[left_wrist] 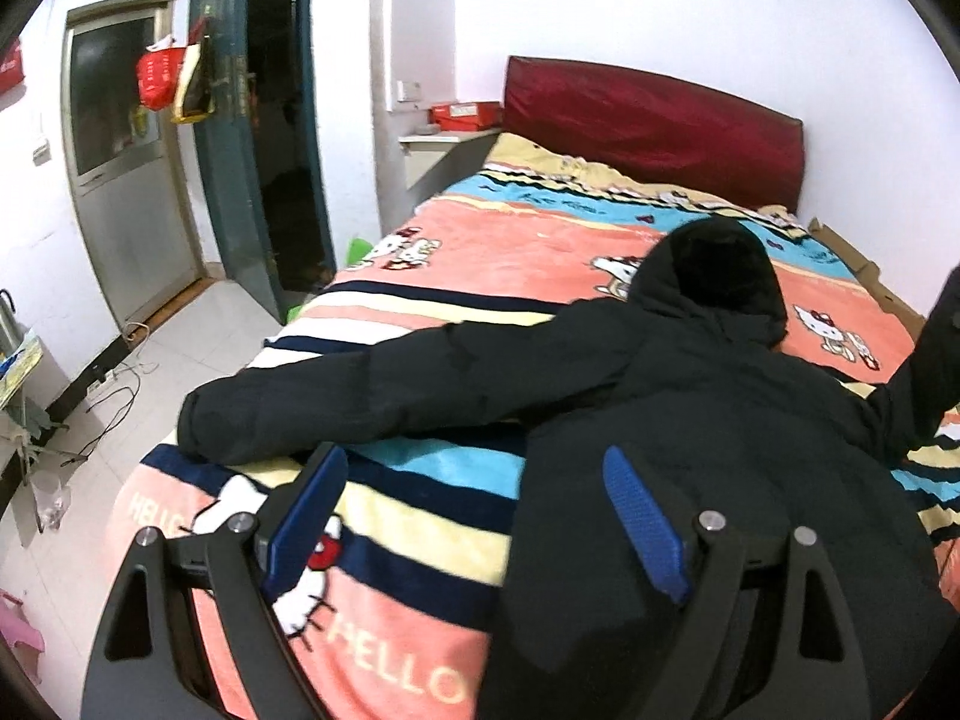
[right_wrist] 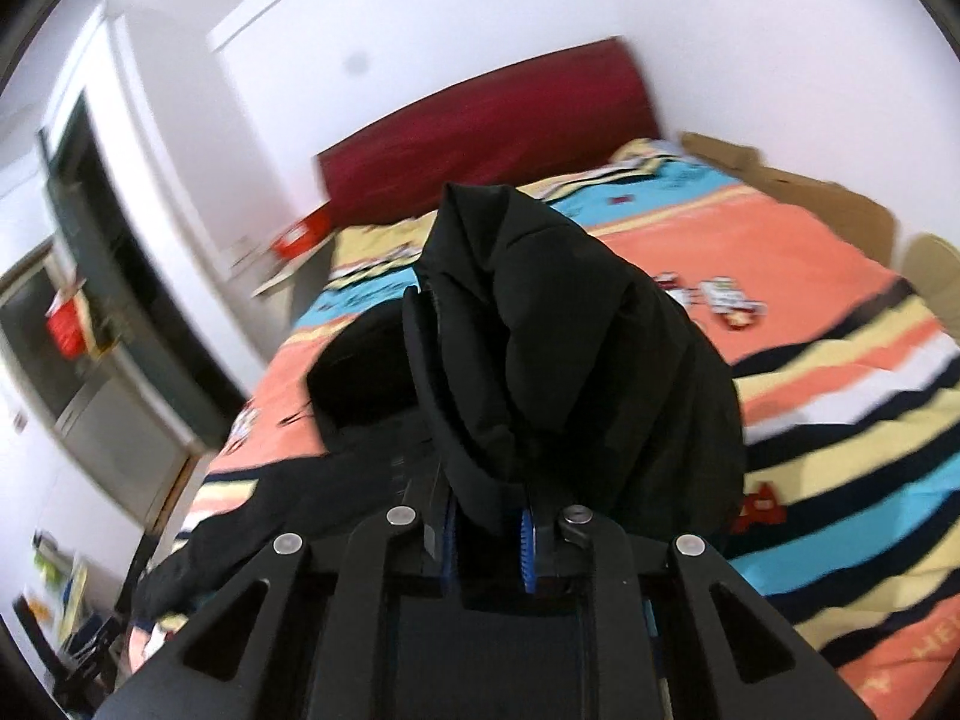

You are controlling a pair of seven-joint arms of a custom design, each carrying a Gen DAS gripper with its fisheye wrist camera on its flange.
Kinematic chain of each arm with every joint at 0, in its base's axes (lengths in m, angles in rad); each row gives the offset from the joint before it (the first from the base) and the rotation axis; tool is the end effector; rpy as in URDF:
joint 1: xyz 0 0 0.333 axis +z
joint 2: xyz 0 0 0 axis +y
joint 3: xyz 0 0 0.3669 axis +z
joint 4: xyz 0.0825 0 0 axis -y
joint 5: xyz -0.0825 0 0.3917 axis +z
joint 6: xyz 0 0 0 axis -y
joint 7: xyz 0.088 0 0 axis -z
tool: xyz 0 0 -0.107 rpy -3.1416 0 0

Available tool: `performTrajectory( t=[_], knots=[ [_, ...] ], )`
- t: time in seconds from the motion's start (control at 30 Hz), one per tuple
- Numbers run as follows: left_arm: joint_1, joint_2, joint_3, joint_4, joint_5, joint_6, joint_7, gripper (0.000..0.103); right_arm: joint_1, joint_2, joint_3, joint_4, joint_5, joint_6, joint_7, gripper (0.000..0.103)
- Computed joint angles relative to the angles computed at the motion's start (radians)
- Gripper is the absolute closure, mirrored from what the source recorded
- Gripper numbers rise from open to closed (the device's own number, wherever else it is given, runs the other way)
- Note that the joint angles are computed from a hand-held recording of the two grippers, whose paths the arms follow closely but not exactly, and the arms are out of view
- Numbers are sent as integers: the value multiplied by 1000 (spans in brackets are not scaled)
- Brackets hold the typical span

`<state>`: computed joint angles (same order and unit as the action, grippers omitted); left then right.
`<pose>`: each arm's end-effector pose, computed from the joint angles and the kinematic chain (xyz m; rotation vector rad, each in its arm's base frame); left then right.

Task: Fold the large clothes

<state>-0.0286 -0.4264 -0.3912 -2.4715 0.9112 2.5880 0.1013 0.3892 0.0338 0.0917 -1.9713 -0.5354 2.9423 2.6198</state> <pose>0.3926 -0.2097 0.5256 -1.9083 1.3299 -0.6638 0.5342 0.3152 0.6064 -1.4832 1.6331 -0.4271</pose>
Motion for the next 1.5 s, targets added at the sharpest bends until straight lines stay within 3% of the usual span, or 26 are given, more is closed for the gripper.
performTrajectory(
  t=[0.17,0.4,0.57,0.77,0.9,0.93,0.97,1.03,1.3,1.5],
  knots=[
    [9,-47,29,-64,-25,39,8,15,75,122,39,140,101,-33,-111,87],
    [50,-61,21,-109,-52,41,32,15,161,316,97,313,278,-124,-332,87],
    [65,-50,30,-129,-71,71,41,15,246,447,67,446,340,-226,-397,87],
    [59,-36,26,-116,-104,69,102,15,298,537,39,538,392,-327,-458,85],
    [20,1,46,-75,-175,50,186,15,311,531,29,520,402,-318,-478,77],
    [21,10,38,-63,-179,44,186,15,302,524,39,509,416,-307,-493,70],
    [22,19,31,-52,-179,39,183,15,292,520,53,502,433,-292,-513,53],
    [19,37,18,-25,-175,31,173,15,273,489,77,452,465,-229,-557,39],
    [-62,209,3,152,-148,-40,186,15,203,329,90,247,540,-112,-685,40],
    [-161,450,16,412,-65,-93,205,15,201,220,-76,107,363,-83,-508,41]
  ],
)
